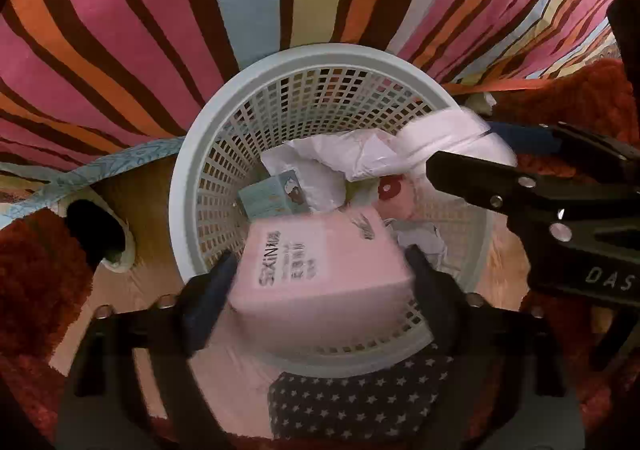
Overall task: Collect trash
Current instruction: 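Carry the earphone case and pink box to the wastebasket and release both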
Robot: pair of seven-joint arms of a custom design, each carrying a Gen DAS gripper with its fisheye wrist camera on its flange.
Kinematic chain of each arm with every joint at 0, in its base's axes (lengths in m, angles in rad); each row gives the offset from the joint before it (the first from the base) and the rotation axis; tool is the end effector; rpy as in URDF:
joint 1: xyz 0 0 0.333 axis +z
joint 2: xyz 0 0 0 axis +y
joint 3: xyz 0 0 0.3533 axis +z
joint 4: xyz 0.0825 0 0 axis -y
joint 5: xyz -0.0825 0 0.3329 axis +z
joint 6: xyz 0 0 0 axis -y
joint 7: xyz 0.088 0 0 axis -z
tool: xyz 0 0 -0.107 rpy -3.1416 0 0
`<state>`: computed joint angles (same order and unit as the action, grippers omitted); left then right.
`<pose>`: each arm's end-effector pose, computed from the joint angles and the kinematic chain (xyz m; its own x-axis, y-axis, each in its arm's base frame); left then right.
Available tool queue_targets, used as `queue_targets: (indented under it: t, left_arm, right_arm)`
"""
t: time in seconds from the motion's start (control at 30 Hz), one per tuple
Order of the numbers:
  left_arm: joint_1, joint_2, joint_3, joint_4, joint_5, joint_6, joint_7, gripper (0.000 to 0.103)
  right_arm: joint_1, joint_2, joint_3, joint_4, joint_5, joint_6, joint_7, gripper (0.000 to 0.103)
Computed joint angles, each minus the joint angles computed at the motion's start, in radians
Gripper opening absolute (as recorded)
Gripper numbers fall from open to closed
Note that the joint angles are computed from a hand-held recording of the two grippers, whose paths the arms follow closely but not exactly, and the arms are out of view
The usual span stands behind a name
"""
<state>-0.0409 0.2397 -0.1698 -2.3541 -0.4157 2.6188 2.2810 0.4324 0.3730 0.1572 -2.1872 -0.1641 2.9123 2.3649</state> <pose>0.4881 -0.0934 0.3109 -0.5294 -0.8235 0.2039 -0.8482 0.5099 -0.1432 0.4767 0.3237 0.3315 -0.0390 -0.9734 -0.2260 -0.9577 0.1010 -0.2695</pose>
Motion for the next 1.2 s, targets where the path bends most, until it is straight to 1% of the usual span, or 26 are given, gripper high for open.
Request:
queue_targets:
  t: [0.03,0.1,0.17,0.27,0.6,0.67,0.73,0.83,0.87,0.9,0.93,1.0,1.03,1.07,1.1,1.13,1.17,1.2]
  left_arm:
    - [0.001,-0.001,-0.001,-0.001,-0.004,0.005,0.0,0.092]
    - [0.008,-0.006,-0.007,-0.001,-0.03,0.006,0.014,0.093]
    - [0.009,-0.01,-0.007,0.0,-0.04,0.005,0.016,0.094]
    - [0.004,-0.008,-0.003,0.0,-0.035,0.007,0.011,0.095]
    - [0.002,-0.004,-0.005,0.0,-0.032,0.015,0.011,0.095]
    - [0.019,-0.024,-0.02,-0.01,-0.083,0.033,0.06,0.095]
    - [0.044,-0.063,-0.039,-0.024,-0.184,0.065,0.148,0.095]
    - [0.064,-0.124,-0.034,-0.027,-0.321,0.087,0.262,0.095]
    - [0.07,-0.153,-0.026,-0.023,-0.374,0.084,0.301,0.095]
    - [0.076,-0.184,-0.014,-0.014,-0.431,0.072,0.351,0.095]
    - [0.072,-0.203,-0.001,-0.008,-0.45,0.067,0.372,0.095]
    - [0.07,-0.255,0.034,0.02,-0.437,0.033,0.367,0.095]
    - [0.074,-0.279,0.054,0.046,-0.48,-0.001,0.406,0.095]
    - [0.074,-0.3,0.073,0.076,-0.539,-0.022,0.459,0.095]
    - [0.07,-0.311,0.087,0.116,-0.603,-0.019,0.516,0.095]
    - [0.064,-0.308,0.092,0.147,-0.633,0.0,0.544,0.095]
    - [0.055,-0.292,0.089,0.198,-0.663,0.039,0.577,0.095]
    - [0.046,-0.27,0.083,0.244,-0.681,0.079,0.598,0.095]
  right_arm:
    - [-0.002,0.0,0.001,0.0,0.002,-0.002,-0.001,0.064]
    - [-0.002,-0.003,-0.001,-0.003,0.004,-0.009,0.001,0.081]
    - [0.02,-0.009,-0.028,-0.008,-0.017,-0.006,0.031,0.082]
    - [0.026,-0.016,-0.038,-0.015,-0.031,-0.005,0.055,0.082]
    - [0.02,-0.02,-0.035,-0.02,-0.05,-0.014,0.08,0.082]
    - [0.017,-0.024,-0.033,-0.023,-0.052,-0.009,0.079,0.082]
    - [0.019,-0.038,-0.035,-0.039,-0.058,0.018,0.084,0.082]
    - [0.046,-0.078,-0.071,-0.072,-0.103,0.061,0.119,0.082]
    - [0.068,-0.099,-0.099,-0.084,-0.138,0.072,0.148,0.082]
    - [0.08,-0.113,-0.115,-0.089,-0.166,0.076,0.167,0.082]
    - [0.086,-0.138,-0.127,-0.102,-0.196,0.086,0.182,0.082]
    - [0.098,-0.189,-0.151,-0.116,-0.275,0.092,0.214,0.082]
    - [0.107,-0.228,-0.173,-0.122,-0.342,0.099,0.249,0.082]
    - [0.113,-0.267,-0.198,-0.129,-0.427,0.125,0.303,0.082]
    - [0.114,-0.295,-0.217,-0.128,-0.51,0.14,0.363,0.082]
    - [0.116,-0.329,-0.248,-0.108,-0.663,0.142,0.476,0.082]
    - [0.104,-0.351,-0.258,-0.079,-0.788,0.128,0.564,0.082]
    - [0.087,-0.372,-0.26,-0.035,-0.892,0.081,0.622,0.082]
